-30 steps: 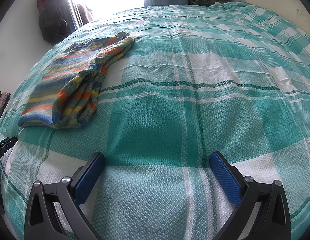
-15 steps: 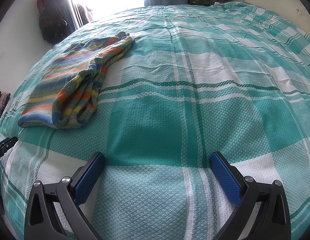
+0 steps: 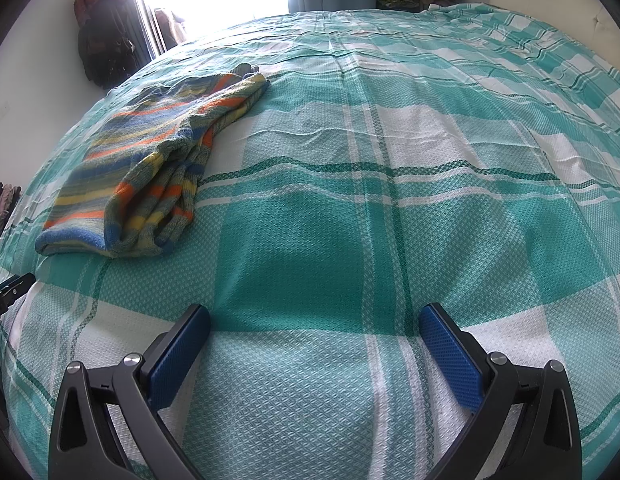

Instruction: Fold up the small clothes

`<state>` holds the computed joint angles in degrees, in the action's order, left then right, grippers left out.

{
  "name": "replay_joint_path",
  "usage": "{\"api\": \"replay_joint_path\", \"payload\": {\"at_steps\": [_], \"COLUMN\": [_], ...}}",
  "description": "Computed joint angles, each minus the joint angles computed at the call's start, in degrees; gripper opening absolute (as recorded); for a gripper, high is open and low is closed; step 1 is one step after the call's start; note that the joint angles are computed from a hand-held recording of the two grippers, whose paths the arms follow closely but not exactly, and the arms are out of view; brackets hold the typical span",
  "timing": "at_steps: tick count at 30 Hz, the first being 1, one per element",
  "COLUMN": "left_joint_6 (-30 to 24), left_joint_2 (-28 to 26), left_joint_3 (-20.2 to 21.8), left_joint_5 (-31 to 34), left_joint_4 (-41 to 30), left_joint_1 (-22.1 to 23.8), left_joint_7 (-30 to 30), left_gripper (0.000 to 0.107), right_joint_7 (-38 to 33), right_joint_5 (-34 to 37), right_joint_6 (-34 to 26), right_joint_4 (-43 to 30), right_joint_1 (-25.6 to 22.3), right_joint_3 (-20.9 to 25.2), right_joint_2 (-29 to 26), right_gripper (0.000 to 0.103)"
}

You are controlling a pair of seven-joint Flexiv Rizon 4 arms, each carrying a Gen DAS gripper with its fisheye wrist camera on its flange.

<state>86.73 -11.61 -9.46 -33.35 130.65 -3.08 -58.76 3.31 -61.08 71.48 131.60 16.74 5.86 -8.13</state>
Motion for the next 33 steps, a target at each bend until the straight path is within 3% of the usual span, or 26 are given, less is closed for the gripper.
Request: {"api": "replay_joint_path", "payload": {"at_steps": [8, 11, 15, 17, 19, 21, 26, 33], "left_joint_6": [0.4, -2.3, -6.4, -9.1, -12.8, -17.2, -19.5, -21.4], "left_joint_2": [-0.2, -0.8, 0.4, 2.0, 4.5, 6.3, 8.0, 7.4], "left_joint_3": [-0.5, 3.2, 1.9, 1.5, -1.6, -1.6, 0.7, 4.0], "left_joint_5": [-0.7, 4.6, 2.8, -0.9, -15.0, -22.9, -24.7, -19.9], "left_joint_4": [0.1, -1.8, -2.2, -1.9, -1.1, -1.5, -3.1, -5.4], "left_joint_1": [0.2, -1.8, 0.0, 0.3, 1.2, 0.4, -3.6, -8.0], "left_joint_7": [0.2, -4.0, -1.5, 0.5, 9.6, 15.2, 20.3, 21.4], "left_gripper": [0.103, 0.103, 0.102, 0.101, 0.101, 0.101, 0.101, 0.101], "right_joint_7": [0.7, 1.0, -1.8, -4.1, -10.2, -12.7, -16.6, -0.9], "right_joint_5": [-0.6, -1.1, 1.7, 4.2, 9.9, 12.9, 22.9, 5.8], "right_joint_6": [-0.1, -0.3, 0.3, 1.7, 4.0, 6.8, 4.6, 14.9], "right_joint_4": [0.0, -0.2, -0.6, -0.2, 0.3, 1.1, 1.2, 5.0], "right_joint_1": [0.0, 0.0, -0.1, -0.4, -1.1, -1.2, 0.4, -1.6], "right_joint_3": [-0.1, -0.2, 0.2, 0.4, 1.4, 1.1, 3.1, 2.0], "right_joint_2": [-0.1, -0.3, -0.7, -0.4, -0.1, 0.1, 3.0, 7.5], "right_gripper": [0.103, 0.103, 0.103, 0.103, 0.103, 0.103, 0.103, 0.103]}}
